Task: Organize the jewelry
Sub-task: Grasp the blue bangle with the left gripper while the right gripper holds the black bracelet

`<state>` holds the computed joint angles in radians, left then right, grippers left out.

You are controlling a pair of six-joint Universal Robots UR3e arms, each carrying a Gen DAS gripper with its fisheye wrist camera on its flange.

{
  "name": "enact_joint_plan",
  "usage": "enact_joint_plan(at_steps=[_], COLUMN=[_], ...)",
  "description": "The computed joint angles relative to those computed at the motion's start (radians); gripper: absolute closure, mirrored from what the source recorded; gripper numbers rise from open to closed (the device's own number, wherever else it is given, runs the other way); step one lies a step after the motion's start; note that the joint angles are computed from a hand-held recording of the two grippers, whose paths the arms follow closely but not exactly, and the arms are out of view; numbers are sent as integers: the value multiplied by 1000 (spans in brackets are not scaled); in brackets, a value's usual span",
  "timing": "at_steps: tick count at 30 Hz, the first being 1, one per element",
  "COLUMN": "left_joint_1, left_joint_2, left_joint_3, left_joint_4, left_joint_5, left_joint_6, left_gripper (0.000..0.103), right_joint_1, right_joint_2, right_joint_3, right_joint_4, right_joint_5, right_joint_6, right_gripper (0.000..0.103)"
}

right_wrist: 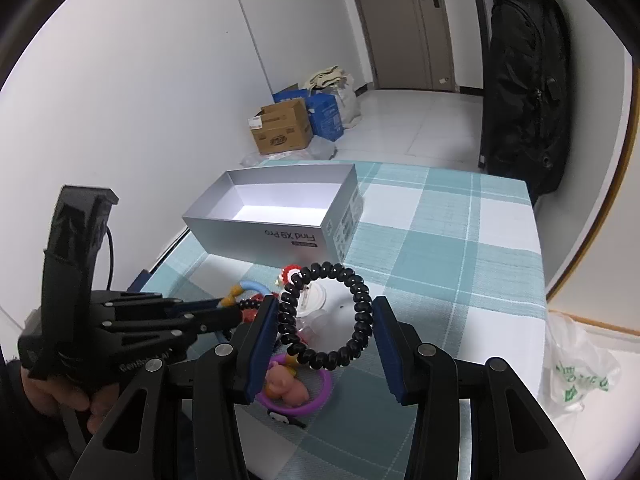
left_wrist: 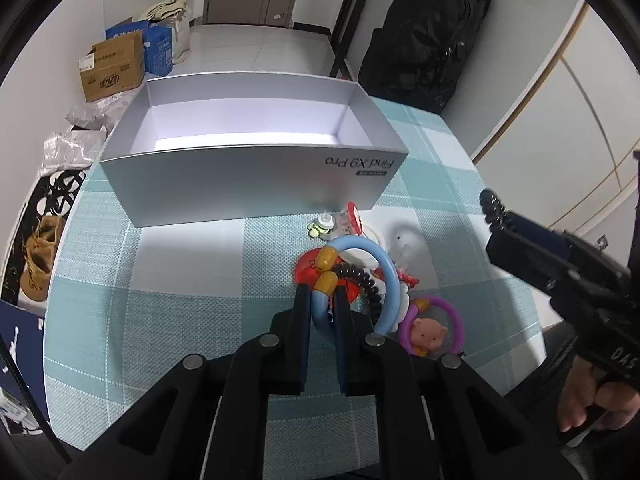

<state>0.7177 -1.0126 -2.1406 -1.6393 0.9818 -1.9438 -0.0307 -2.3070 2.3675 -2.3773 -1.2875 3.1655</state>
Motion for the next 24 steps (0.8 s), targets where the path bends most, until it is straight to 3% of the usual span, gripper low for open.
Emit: enact_joint_plan(at_steps=[6,11,19,21,24], left_joint_1=[-1,30,14,39,54], left_joint_2=[-85,-81,-65,-65,-43], left_joint_3=[62,99,81,94,83], left_joint_4=[-62,-144,-97,-136,-142], left_joint_5=[-16,-34,-16,-27,-22], left_joint_6=[-19,33,21,36,57], left_gripper=[97,97,101,101,95], right_joint_1=[7,32,59,65,68], right_joint_2=[13,39,69,73,69], right_joint_3=[-3,-6,-9,-10,-7], right_joint_4=[4,-18,-31,-36,-44], right_joint_5=[-5,-25,-52,-56,-59], right_joint_6=[8,20,30,35,41], right_gripper=[57,57,57,57,55])
